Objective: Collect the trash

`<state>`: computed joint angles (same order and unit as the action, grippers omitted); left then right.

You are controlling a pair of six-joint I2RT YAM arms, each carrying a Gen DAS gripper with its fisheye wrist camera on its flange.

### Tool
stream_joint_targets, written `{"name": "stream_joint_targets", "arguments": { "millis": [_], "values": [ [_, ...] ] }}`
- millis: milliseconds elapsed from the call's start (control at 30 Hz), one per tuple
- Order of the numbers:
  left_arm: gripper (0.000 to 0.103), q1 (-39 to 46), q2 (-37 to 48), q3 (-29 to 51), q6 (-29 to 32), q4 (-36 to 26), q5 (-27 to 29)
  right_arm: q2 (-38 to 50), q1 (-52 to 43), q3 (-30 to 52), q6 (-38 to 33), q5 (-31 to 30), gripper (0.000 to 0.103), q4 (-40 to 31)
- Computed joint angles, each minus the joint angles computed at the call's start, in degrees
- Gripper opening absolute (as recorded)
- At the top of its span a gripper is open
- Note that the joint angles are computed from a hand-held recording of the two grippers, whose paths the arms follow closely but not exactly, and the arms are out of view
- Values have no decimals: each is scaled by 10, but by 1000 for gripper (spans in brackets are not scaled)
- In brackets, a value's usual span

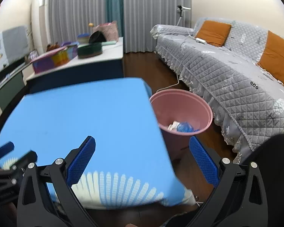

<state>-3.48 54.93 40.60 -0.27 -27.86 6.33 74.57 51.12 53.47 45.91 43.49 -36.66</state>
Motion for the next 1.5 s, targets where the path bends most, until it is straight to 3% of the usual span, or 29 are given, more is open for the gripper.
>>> {"name": "stream_joint_targets", "arguments": {
  "millis": [500, 1500],
  "values": [
    [95, 32, -17, -36, 6, 48, -4, 32, 12, 4, -21, 14, 98, 33],
    [95, 28, -30, -45, 7, 44, -10, 31, 20, 7, -18, 26, 98, 26]
  ]
}}
